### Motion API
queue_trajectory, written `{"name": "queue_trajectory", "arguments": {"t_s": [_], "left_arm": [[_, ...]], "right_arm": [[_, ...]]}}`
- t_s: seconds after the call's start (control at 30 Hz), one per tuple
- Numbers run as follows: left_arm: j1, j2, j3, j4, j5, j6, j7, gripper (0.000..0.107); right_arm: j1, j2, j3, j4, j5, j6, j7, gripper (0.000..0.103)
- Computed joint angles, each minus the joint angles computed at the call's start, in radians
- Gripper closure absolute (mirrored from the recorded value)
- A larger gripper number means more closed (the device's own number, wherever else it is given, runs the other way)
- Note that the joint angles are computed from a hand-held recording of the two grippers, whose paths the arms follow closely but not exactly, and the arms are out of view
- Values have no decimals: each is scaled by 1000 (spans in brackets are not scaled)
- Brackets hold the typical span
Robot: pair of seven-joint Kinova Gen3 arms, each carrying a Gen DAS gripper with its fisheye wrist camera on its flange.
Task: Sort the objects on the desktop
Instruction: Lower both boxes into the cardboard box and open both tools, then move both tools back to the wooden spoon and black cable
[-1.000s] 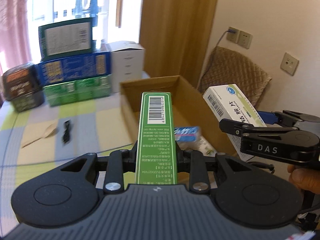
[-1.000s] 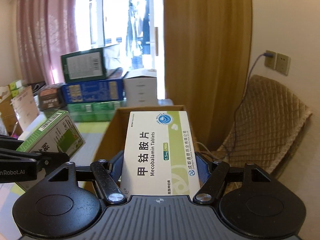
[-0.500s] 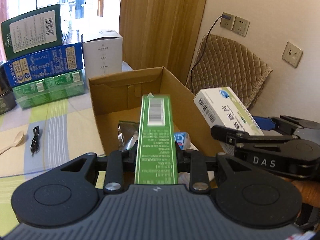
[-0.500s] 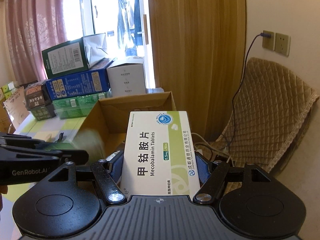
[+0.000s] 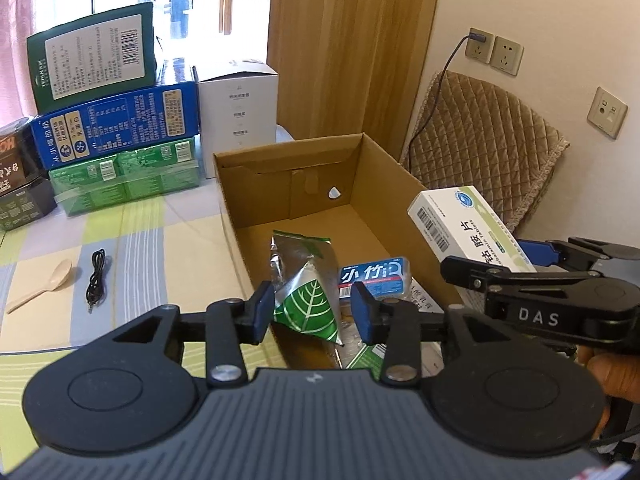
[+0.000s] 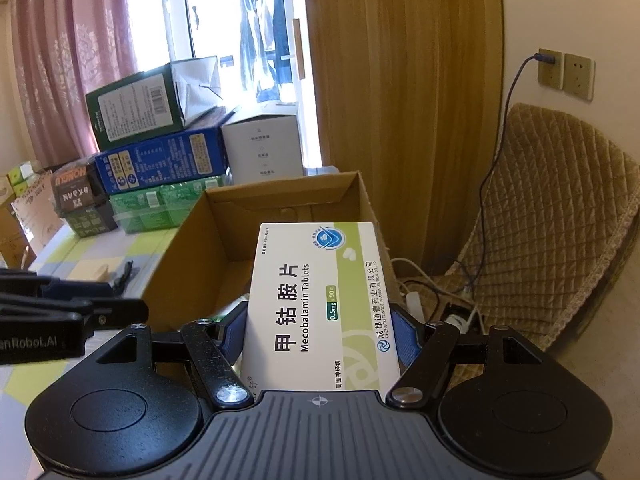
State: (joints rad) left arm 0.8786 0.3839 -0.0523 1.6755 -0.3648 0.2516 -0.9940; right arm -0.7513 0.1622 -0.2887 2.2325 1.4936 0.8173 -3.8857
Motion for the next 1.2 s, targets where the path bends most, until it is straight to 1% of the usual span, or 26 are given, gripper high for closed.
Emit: {"name": "queue_trajectory", "arguments": {"t_s": [0.07,0.13,0.17,0.23,0.27,0.37,0.43,0.53,0.6,0.67,0.73,0.77,0.83,0.93,1.1,1.2], "left_arm": [[4,-8,-8,11,-5,-3,5,69],[5,-16,-13,23,-9,-7,10,64],[7,-21,-17,28,-12,-5,14,62],[15,-31,-31,45,-23,-10,29,57],[19,-38,-37,54,-29,-11,37,57],[11,-58,-33,78,-38,-8,52,53],[16,-74,-38,96,-53,-3,72,48],[32,-107,-54,131,-95,-3,121,40],[38,-132,-58,156,-131,-2,157,38],[48,-161,-65,183,-178,2,210,34],[65,-192,-81,215,-238,1,273,27],[67,-208,-82,230,-263,3,296,26],[60,-238,-74,256,-301,17,329,22],[48,-287,-65,300,-362,31,390,15],[-15,-368,-30,369,-411,51,430,7],[-61,-410,-7,406,-426,61,438,6]], "right_arm": [[1,-3,0,1,9,2,-13,33],[0,-14,-4,8,14,4,-28,27],[-5,-18,-8,10,6,14,-23,27],[-16,-29,-17,11,-19,32,-11,26],[-21,-36,-21,10,-37,35,1,26],[-43,-57,-36,9,-87,57,22,24],[-62,-70,-49,4,-121,75,37,21],[-89,-85,-67,-14,-175,98,70,17],[-109,-88,-78,-32,-207,113,100,14],[-130,-88,-88,-46,-226,128,112,11],[-149,-84,-95,-65,-239,138,121,7],[-161,-80,-99,-76,-245,146,126,6],[-183,-67,-104,-99,-253,165,138,3],[-215,-43,-103,-137,-260,183,161,2],[-254,-4,-86,-199,-263,179,213,2],[-276,23,-73,-236,-258,172,245,2]]}}
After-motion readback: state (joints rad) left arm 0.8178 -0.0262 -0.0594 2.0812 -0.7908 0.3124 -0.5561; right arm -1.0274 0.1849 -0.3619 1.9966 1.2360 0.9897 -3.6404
